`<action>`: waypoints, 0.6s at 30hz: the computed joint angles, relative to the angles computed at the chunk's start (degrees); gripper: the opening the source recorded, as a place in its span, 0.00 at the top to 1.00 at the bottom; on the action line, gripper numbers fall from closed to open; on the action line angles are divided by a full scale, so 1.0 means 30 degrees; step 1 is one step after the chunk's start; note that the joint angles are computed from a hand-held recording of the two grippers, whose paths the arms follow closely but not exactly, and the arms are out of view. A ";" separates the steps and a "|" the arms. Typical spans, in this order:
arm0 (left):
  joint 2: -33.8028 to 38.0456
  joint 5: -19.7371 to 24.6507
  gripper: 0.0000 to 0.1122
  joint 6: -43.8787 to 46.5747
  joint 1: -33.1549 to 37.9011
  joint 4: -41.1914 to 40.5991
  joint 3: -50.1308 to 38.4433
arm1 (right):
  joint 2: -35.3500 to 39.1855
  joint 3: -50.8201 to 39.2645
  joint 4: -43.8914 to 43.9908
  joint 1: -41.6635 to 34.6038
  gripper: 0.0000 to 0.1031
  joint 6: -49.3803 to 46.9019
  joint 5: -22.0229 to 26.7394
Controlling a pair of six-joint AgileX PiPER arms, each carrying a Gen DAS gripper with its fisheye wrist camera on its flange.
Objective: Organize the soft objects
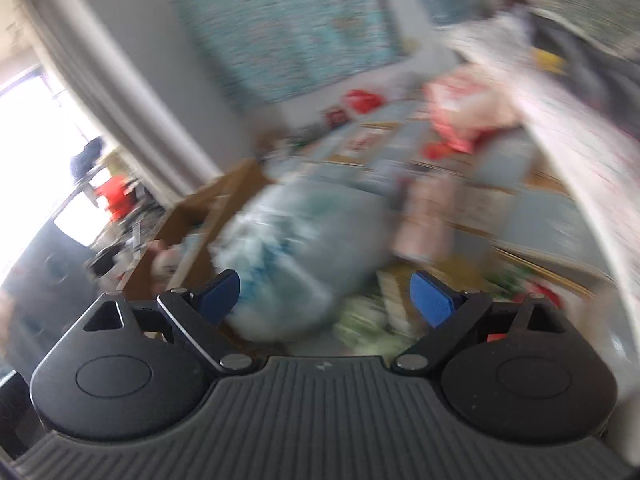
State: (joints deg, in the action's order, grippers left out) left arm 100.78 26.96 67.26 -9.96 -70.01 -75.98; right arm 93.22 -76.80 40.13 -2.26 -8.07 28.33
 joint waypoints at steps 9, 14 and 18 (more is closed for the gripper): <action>0.3816 -0.2781 0.12 0.3508 -0.3926 -0.1497 -0.2268 | 0.0289 0.5061 1.1630 -0.1171 0.11 -1.0466 -0.3003; 0.6430 -0.2858 0.27 -0.2692 -0.5020 0.5572 -0.6073 | 0.1907 0.4593 1.6694 -0.1675 0.18 -1.4263 -0.2215; 0.8255 -0.1102 0.28 -0.7423 -0.5062 0.9531 -0.9597 | 0.3280 0.2066 1.3757 -0.1745 0.22 -1.1402 -0.2324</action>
State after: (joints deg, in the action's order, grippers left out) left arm 125.54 23.65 44.99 -25.15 -41.42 -104.78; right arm 103.06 -70.60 81.40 -7.50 -42.27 21.36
